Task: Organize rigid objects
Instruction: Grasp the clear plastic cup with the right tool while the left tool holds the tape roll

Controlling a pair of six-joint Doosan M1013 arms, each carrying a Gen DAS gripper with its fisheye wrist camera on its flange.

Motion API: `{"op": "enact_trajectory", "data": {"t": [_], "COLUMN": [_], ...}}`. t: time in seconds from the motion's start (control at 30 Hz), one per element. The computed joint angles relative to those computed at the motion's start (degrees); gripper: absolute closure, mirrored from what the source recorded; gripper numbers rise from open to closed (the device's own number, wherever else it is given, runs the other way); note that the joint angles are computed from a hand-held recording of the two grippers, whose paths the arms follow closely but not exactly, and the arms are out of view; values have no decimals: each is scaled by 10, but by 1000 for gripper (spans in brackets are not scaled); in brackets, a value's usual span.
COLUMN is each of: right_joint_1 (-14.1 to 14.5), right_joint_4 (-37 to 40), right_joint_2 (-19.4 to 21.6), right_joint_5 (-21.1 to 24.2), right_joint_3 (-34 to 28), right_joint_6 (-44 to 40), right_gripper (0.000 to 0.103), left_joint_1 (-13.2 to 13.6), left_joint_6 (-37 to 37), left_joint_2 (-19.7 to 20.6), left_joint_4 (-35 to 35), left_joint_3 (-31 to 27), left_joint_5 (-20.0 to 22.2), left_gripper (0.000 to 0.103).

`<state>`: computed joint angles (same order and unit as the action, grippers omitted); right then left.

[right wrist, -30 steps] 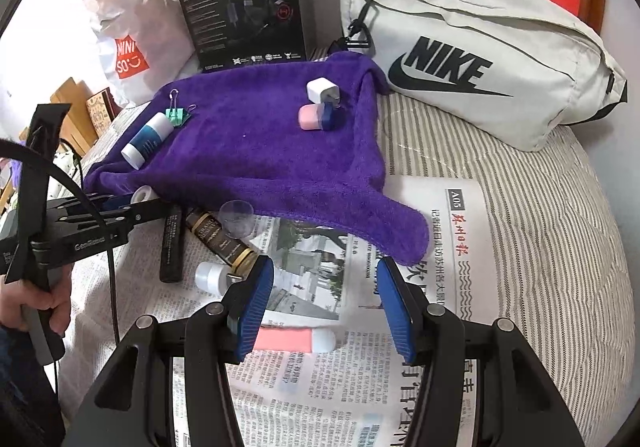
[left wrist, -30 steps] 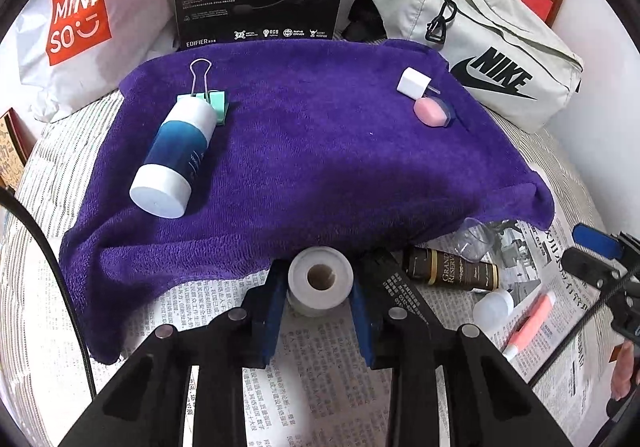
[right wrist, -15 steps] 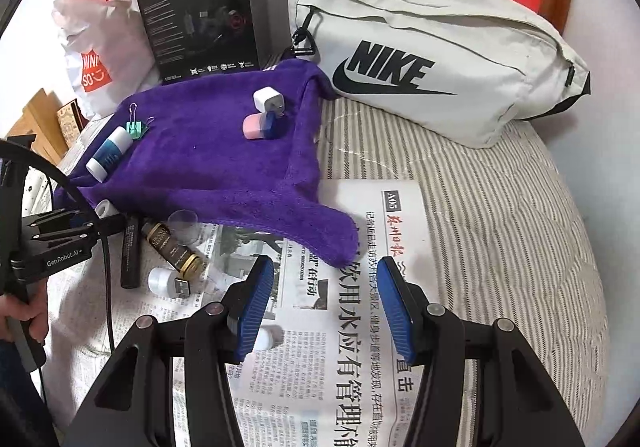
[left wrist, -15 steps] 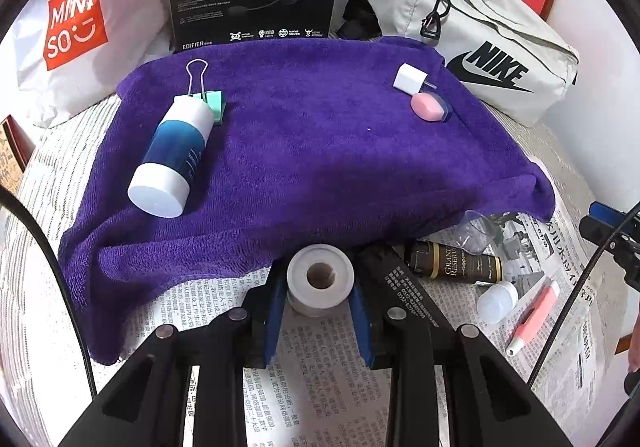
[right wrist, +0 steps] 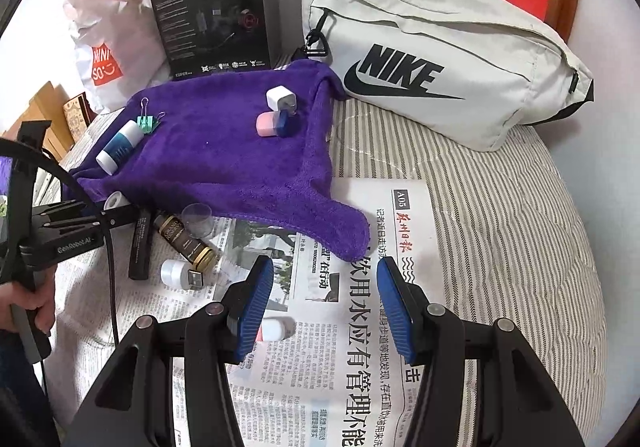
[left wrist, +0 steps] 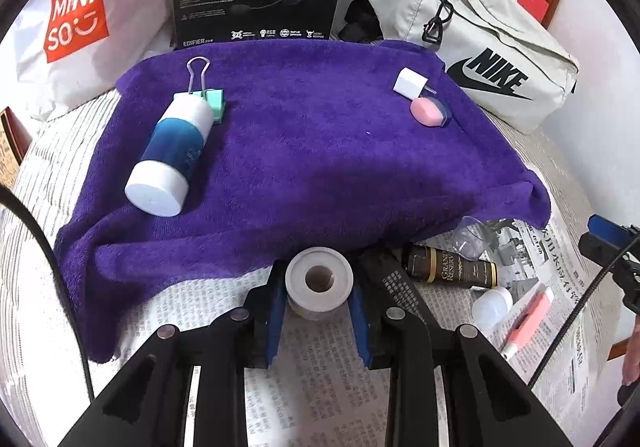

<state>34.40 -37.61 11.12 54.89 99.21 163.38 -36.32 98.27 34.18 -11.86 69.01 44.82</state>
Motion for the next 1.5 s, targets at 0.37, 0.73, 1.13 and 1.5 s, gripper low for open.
{"op": "enact_trajectory", "data": {"t": [0.37, 0.73, 1.13, 1.5], "right_joint_1": [-2, 7, -23, -45], "right_joint_4": [18, 71, 101, 156], "right_joint_2": [2, 11, 53, 83], "right_joint_5": [-18, -73, -152, -180], "right_joint_3": [3, 5, -38, -57], "right_joint_6": [-13, -102, -130, -155], "right_gripper": [49, 42, 48, 77], "left_joint_1": [-5, -3, 5, 11], "left_joint_6": [-14, -9, -13, -6], "left_joint_2": [2, -4, -10, -16], "left_joint_4": [26, 28, 19, 9], "left_joint_3": [-4, 3, 13, 23], "left_joint_5": [2, 11, 9, 3], "left_gripper": [75, 75, 75, 75]}}
